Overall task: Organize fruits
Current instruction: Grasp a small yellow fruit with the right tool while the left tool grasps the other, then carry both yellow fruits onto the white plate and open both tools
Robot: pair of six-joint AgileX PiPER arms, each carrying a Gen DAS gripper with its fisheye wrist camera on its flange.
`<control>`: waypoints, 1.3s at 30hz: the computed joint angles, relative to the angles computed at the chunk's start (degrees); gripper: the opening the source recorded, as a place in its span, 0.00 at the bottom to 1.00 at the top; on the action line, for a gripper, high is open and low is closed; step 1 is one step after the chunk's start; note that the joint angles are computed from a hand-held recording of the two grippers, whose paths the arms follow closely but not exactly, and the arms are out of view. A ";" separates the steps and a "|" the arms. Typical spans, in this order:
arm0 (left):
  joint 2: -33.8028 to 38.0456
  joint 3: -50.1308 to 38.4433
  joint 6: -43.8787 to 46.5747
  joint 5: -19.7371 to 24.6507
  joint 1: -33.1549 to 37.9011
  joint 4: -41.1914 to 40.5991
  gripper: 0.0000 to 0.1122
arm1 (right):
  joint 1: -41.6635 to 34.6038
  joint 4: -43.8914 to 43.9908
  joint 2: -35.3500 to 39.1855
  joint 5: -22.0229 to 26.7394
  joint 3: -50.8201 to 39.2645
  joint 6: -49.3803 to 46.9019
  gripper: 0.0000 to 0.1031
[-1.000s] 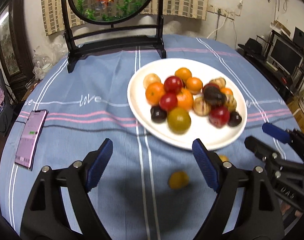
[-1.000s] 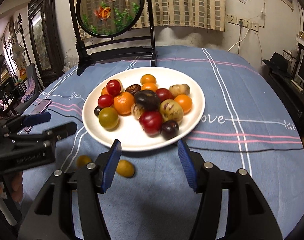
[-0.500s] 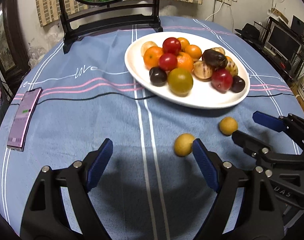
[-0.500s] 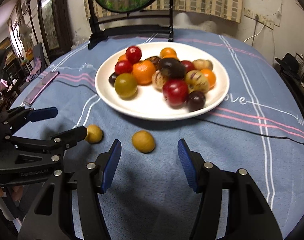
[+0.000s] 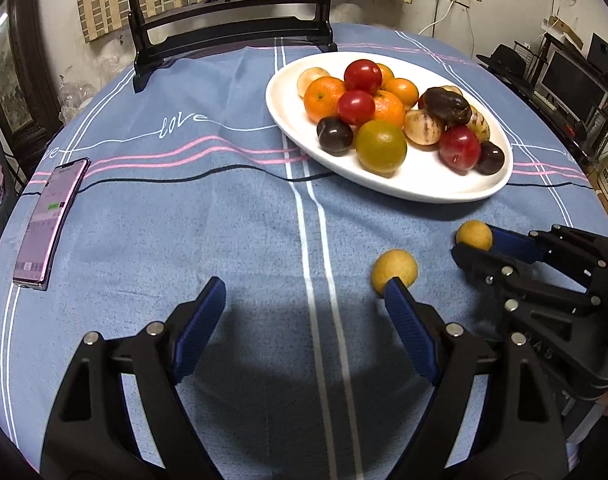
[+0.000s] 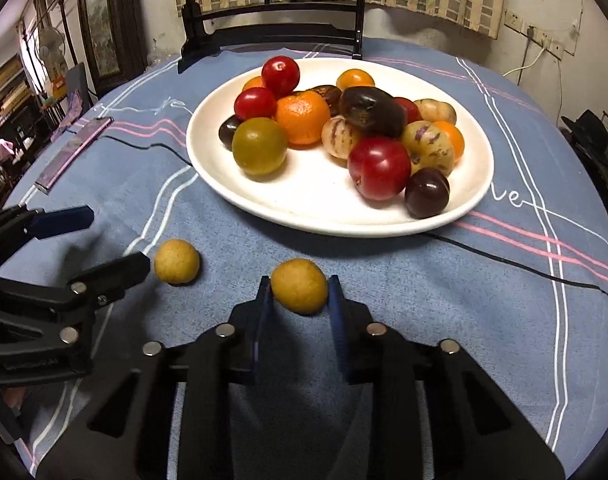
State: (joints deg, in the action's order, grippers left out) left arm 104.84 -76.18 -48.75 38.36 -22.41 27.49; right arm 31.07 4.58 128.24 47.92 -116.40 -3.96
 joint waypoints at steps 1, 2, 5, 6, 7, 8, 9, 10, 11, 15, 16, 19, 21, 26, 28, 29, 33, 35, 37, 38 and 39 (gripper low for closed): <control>0.15 -0.11 0.15 0.13 -0.18 -0.01 0.74 | -0.30 0.91 -0.26 -0.40 0.43 -0.53 0.27; 0.29 -0.23 0.26 0.29 -0.37 -0.01 0.74 | -0.74 2.04 -0.95 -1.26 1.66 -1.27 0.27; 0.81 -0.75 0.62 0.71 -1.07 0.14 0.74 | -1.97 3.97 -3.07 -3.83 5.11 -1.90 0.27; 1.29 -1.27 0.71 1.11 -1.42 0.23 0.74 | -2.49 4.78 -3.79 -4.67 6.24 -2.23 0.27; 1.68 -1.70 0.79 1.36 -1.64 0.26 0.74 | -2.78 5.29 -4.26 -5.27 7.06 -2.41 0.27; 2.13 -2.20 0.93 1.62 -1.87 0.23 0.74 | -3.23 6.15 -4.61 -5.56 7.61 -2.75 0.27; 2.56 -2.69 1.18 1.76 -1.96 0.07 0.74 | -3.62 7.09 -4.78 -5.60 7.89 -3.13 0.27; 3.24 -3.52 1.49 1.99 -2.17 -0.29 0.74 | -3.79 7.56 -4.82 -5.66 8.01 -3.37 0.27; 3.63 -4.00 1.67 2.10 -2.35 -0.56 0.74 | -3.90 8.00 -4.89 -5.68 8.09 -3.69 0.27; 5.52 -6.18 2.49 2.62 -3.15 -0.91 0.72 | -4.17 9.23 -6.06 -6.91 9.95 -5.20 0.27; 6.06 -6.82 3.45 2.80 -3.41 -1.34 0.66 | -4.22 9.41 -6.23 -7.23 10.26 -5.44 0.27; 6.69 -7.85 4.90 2.20 -4.02 -2.30 0.53 | -4.49 10.08 -6.57 -7.69 10.85 -6.05 0.27; 6.98 -8.37 5.25 2.08 -4.26 -2.18 0.46 | -4.54 10.07 -6.64 -7.81 11.05 -5.96 0.27; 7.37 -8.98 6.47 1.56 -5.66 -1.40 0.24 | -4.59 10.44 -6.79 -8.16 11.26 -6.43 0.27; 7.52 -9.25 6.16 2.44 -6.24 -0.48 0.24 | -4.64 10.34 -6.76 -8.12 11.23 -6.35 0.27; 7.50 -9.54 6.54 3.19 -6.37 -0.87 0.24 | -4.66 10.19 -6.66 -8.04 11.12 -6.14 0.27; 6.61 -9.38 8.86 3.50 -5.69 -5.27 0.24 | -4.51 9.58 -6.63 -8.15 11.17 -5.54 0.27; 6.22 -8.89 9.61 3.05 -5.00 -6.54 0.24 | -4.50 9.80 -6.84 -8.55 11.44 -5.67 0.27; 5.63 -8.40 9.64 2.79 -4.73 -6.51 0.24 | -4.57 10.22 -7.13 -9.04 11.83 -5.88 0.27; 5.24 -8.16 9.68 2.62 -4.60 -6.43 0.24 | -4.69 10.61 -7.27 -9.21 11.99 -6.11 0.27; 4.85 -7.91 9.78 2.40 -4.39 -6.42 0.24 | -4.84 11.25 -7.39 -9.41 12.11 -6.44 0.27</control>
State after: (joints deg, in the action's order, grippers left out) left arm 109.69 -84.09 -38.97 40.76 -26.79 21.07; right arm 26.23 15.84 120.85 38.51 -104.29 -10.40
